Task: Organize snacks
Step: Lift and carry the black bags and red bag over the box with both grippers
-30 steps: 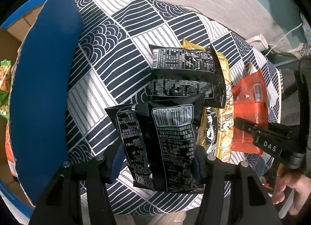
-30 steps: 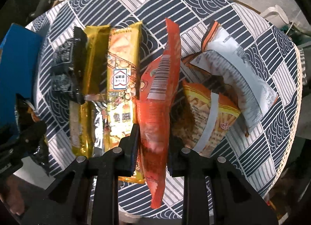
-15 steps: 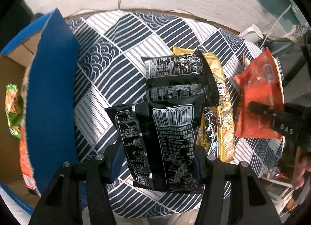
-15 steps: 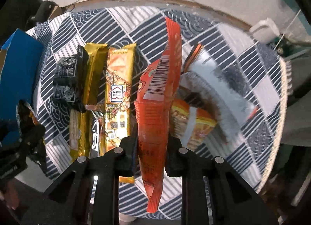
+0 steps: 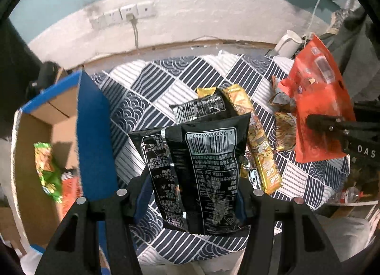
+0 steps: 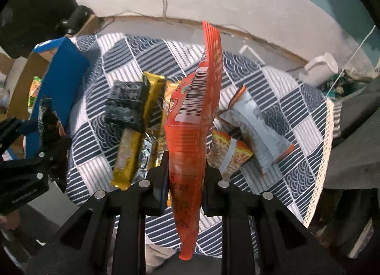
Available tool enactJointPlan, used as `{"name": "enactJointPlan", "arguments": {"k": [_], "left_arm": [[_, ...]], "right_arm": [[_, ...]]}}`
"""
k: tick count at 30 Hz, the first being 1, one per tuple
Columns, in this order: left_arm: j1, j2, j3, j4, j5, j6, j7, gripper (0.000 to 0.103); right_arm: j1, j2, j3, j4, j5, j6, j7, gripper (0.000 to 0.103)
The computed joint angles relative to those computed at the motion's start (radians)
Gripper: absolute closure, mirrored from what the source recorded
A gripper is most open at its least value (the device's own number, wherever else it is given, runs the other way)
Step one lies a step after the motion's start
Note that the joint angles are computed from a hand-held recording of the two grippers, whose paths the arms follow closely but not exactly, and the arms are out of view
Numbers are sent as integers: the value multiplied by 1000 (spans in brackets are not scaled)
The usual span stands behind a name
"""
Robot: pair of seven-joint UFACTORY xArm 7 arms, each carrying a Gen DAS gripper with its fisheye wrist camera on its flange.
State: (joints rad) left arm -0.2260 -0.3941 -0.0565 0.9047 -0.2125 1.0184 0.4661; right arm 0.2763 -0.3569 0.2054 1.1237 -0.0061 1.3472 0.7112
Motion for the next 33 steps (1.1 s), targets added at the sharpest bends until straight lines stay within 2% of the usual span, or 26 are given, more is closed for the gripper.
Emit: {"name": "enactJointPlan", "arguments": {"k": [5, 17, 27, 33], "left_arm": [[4, -21, 28, 18, -28, 45, 37, 45], [55, -47, 72, 60, -46, 65, 100, 45], [116, -30, 128, 123, -67, 74, 180, 45], [164, -13, 162, 147, -77, 66, 216, 45]], "right_arm": [[5, -2, 9, 44, -9, 0, 3, 83], [36, 84, 33, 177, -17, -30, 15, 83], [102, 257, 41, 360, -2, -77, 19, 83], [167, 409, 42, 534, -12, -81, 26, 83]]}}
